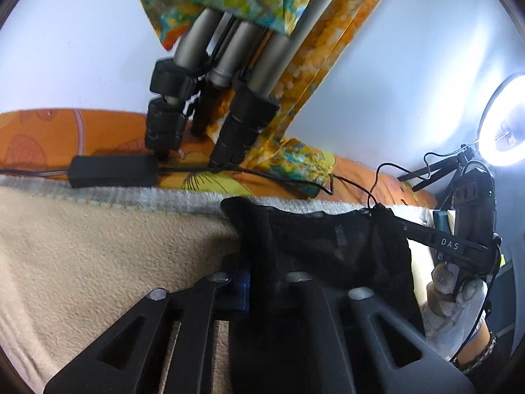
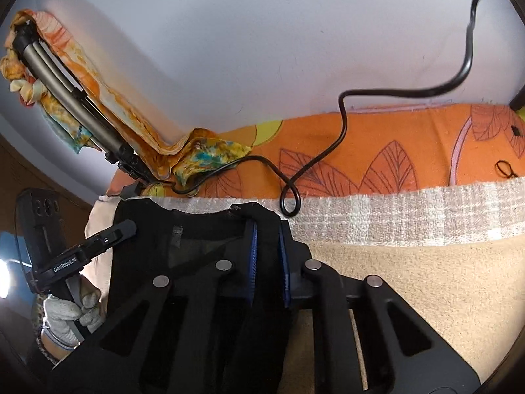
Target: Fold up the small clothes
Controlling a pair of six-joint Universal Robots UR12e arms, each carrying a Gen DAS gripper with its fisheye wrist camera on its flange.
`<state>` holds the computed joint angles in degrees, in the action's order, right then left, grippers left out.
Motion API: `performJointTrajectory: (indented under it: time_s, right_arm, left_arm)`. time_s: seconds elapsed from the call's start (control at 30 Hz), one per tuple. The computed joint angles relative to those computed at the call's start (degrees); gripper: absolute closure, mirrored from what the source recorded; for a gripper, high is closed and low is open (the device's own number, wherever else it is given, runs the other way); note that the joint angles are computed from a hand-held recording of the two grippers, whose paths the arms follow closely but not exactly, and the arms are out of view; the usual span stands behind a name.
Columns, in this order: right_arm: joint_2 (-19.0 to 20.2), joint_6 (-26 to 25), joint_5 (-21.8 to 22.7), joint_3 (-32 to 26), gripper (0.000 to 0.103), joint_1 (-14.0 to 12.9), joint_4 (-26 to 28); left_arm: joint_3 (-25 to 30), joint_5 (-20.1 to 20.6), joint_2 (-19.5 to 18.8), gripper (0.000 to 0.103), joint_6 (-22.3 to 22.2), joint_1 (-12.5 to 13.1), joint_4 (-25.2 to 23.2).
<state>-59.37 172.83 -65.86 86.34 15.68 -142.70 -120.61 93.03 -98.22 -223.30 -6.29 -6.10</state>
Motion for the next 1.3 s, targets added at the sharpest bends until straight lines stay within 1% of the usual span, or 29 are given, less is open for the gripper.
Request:
performJointTrajectory:
  time_s: [0.1, 0.23, 0.3, 0.5, 0.63, 0.73, 0.8, 0.93, 1.0, 1.13, 1.2, 1.3]
  right_arm:
    - [-0.91, -2.04, -2.09, 1.03, 0.095, 0.71, -2.65]
    - [-2.46, -2.89, -0.02, 2.24, 0.095, 0.45, -5.21]
    - [-3.44, -3.69, 0.32, 2.8, 0.095, 0.42, -5.61]
    - [-7.65, -6.35, 2.61, 5.63, 0.095, -0.01, -6.51]
    - [-11.51, -7.51, 3.63, 8.93, 0.095, -0.6, -7.17]
    - [-14.8, -8.67, 4.17, 11.97, 0.095, -1.0, -6.72]
    - [-17.05, -9.88, 4.31, 14.09, 0.095, -1.14, -6.03]
    - [-21.65, -12.31, 4.64, 19.33, 0.095, -1.51, -6.01]
    - [-24.27, -13.96, 5.15, 22.64, 0.095, -1.94, -5.43]
    - [-28.0, -16.41, 5.77, 28.13, 0.095, -2.87, -4.87]
    - [-29.21, -16.83, 6.12, 30.23, 0.095, -3.31, -4.96]
    - [-30.8, -18.09, 5.32, 32.96, 0.095, -3.57, -5.88]
  left_arm:
    - [-0.67, 0.23, 0.38, 0.101, 0.17, -0.14, 2.66]
    - [-1.6, 0.03, 1.71, 0.101, -0.87, -0.32, 4.47]
    - [-1.76, 0.52, 2.61, 0.101, -0.58, -0.76, 4.1]
    - [-2.16, 2.51, 5.54, 0.101, 0.31, -3.01, 3.58]
    - [-1.81, 4.9, 7.66, 0.101, 1.6, -5.93, 1.77]
    - [-1.42, 7.58, 8.89, 0.101, 2.38, -9.1, -0.12]
    - [-1.38, 8.5, 9.47, 0.101, 2.26, -10.7, -1.19]
    - [-1.98, 12.57, 10.94, 0.101, 2.07, -15.35, -3.23]
    - [-2.25, 14.52, 11.05, 0.101, 1.39, -17.78, -4.35]
    - [-3.14, 16.39, 11.2, 0.101, -1.08, -21.57, -7.36]
    - [-3.43, 16.52, 10.84, 0.101, -2.37, -22.53, -7.97]
    - [-3.63, 18.51, 10.54, 0.101, -2.98, -24.58, -9.62]
